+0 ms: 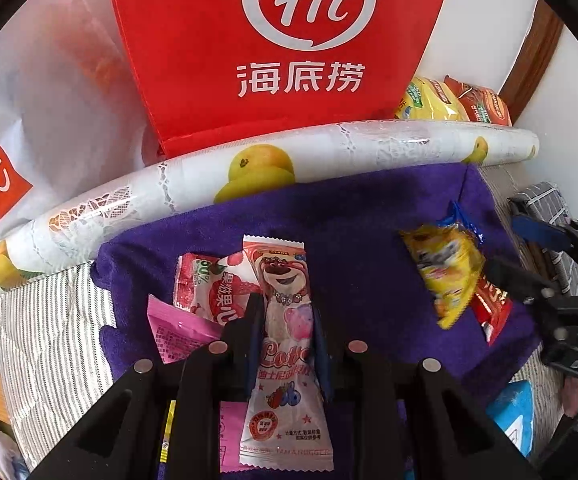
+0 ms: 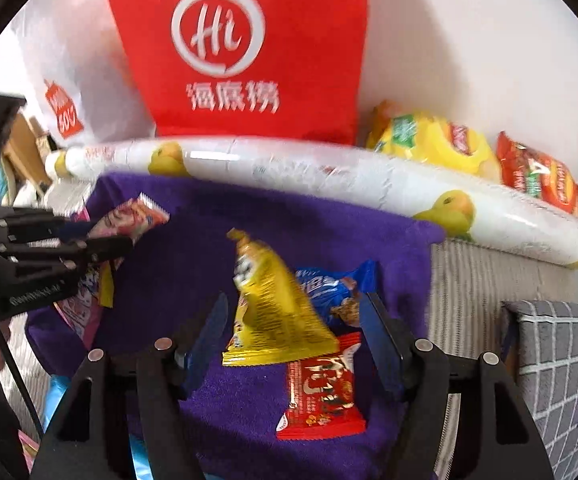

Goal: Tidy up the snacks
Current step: 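Release the yellow bag from the right tool while the left tool releases the lollipop packet, then grasp the green snack bag with the right tool while the left tool approaches pink bag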

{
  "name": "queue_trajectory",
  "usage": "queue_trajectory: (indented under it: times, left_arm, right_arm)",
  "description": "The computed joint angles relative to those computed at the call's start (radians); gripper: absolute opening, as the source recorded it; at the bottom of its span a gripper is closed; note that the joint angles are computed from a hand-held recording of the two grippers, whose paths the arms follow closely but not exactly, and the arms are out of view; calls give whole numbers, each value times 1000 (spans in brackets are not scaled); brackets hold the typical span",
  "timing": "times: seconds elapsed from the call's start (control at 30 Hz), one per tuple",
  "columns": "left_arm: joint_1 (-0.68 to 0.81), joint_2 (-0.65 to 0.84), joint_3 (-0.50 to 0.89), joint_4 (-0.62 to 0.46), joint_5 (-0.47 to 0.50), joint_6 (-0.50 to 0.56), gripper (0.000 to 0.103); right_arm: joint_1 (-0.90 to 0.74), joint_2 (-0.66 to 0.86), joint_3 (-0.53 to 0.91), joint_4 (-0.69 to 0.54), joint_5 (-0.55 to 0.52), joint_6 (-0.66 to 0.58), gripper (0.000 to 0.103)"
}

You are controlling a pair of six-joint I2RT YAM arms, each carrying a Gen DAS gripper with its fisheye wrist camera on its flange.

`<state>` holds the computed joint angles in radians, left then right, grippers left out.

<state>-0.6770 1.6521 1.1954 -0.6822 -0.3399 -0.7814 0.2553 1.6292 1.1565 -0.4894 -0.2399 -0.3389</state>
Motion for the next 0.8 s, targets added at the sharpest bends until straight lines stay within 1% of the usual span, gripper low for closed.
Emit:
queue_trajectory:
  times: [0.1,0.2,0.27,0.3,0.4,0.5,0.63,0.8]
  left_arm:
    - [1,-17,-11,14,26,4,24]
    - [-16,-30,-3,-4,13,-5,24]
    - [-35,-41,8,-24,3,-16,32]
    - [-46,-46,16,-34,-7,-23,37]
    - [-86,-58,42,-76,-51,-40,43]
    - [-143,-89,49,-117,-97,-89,49]
    - [-226,-137,42,-191,-148,-164,49]
    - [-354,-212,6,-295,-223,-320,49]
  right_arm:
    - [-31,-63,-29,-8,-15,14,70]
    - [-45,-134,-66,-18,5,15,72]
    - [-56,-190,-101,-21,8,21,77]
    - [-71,-223,-125,-23,-5,24,79]
    - [-102,-295,-169,-58,-28,16,80]
    - [-125,-357,-207,-102,-32,-1,81]
    - [-147,-436,-256,-171,-23,-28,81]
    - [-211,-563,-336,-273,-118,-42,81]
